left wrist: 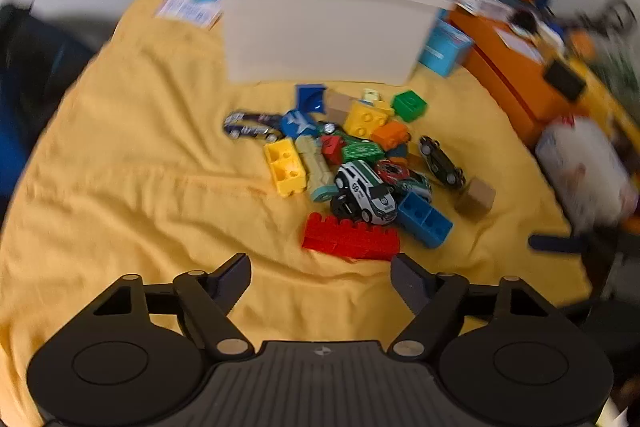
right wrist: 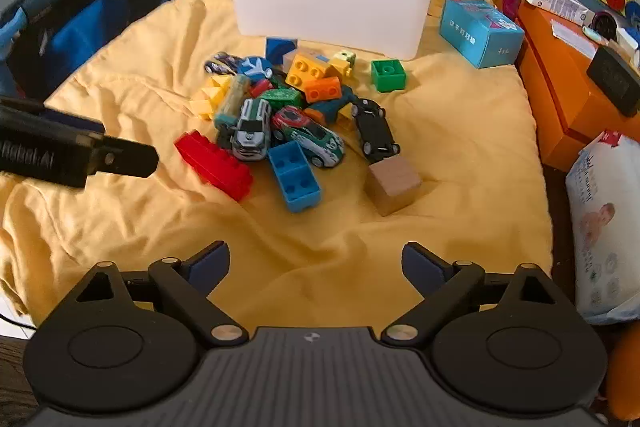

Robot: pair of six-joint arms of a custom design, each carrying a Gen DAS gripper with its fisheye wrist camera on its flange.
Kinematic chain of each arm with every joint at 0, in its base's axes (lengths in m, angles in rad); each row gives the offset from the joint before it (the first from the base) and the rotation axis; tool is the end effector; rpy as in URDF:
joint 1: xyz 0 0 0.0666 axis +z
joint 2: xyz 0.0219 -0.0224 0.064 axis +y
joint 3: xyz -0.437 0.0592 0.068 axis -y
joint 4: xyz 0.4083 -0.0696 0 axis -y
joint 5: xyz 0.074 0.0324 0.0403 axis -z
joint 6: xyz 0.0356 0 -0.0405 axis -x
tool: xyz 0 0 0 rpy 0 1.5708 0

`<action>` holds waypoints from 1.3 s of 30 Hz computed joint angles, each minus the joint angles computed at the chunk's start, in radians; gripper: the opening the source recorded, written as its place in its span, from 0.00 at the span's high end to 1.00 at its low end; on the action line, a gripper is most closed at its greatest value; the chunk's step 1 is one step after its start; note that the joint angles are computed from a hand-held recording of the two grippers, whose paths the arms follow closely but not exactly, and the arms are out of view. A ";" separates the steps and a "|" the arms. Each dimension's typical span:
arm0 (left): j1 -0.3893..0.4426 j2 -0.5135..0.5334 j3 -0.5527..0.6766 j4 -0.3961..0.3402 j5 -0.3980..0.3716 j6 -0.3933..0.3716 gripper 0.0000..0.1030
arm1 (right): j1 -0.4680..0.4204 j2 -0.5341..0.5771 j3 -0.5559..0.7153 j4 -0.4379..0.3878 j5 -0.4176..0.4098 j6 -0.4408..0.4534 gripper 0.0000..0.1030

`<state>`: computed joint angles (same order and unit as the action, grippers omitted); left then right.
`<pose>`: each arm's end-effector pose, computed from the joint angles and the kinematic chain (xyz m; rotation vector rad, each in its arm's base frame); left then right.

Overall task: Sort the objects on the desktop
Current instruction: 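Grasp the blue Duplo brick with the right tool while the left tool approaches the red brick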

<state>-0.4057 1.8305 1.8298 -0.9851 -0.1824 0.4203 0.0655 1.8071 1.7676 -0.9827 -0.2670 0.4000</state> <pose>0.6163 -0.2581 0.4442 -0.0883 2.5331 -0.0940 0.6526 0.0518 0.4309 -0.6820 2.4593 0.2183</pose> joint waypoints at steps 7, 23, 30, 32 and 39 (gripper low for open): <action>0.006 0.027 0.025 -0.011 0.113 -0.034 0.42 | -0.004 0.005 0.000 0.026 -0.039 0.114 0.50; 0.009 0.177 0.206 -0.054 0.124 0.006 0.51 | 0.019 0.013 -0.028 0.147 -0.045 0.298 0.62; 0.002 0.138 0.159 -0.105 0.081 -0.018 0.54 | 0.009 0.014 -0.029 0.142 -0.055 0.316 0.62; 0.010 0.133 0.136 -0.152 0.118 0.006 0.64 | 0.007 0.016 -0.026 0.142 -0.056 0.318 0.62; 0.023 0.057 0.032 -0.089 0.178 0.102 0.64 | -0.002 0.040 0.011 0.093 -0.079 0.329 0.62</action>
<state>-0.3829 1.8878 1.8620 -1.0740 -0.0045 0.5218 0.0636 1.8467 1.7784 -0.8901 -0.3461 0.7287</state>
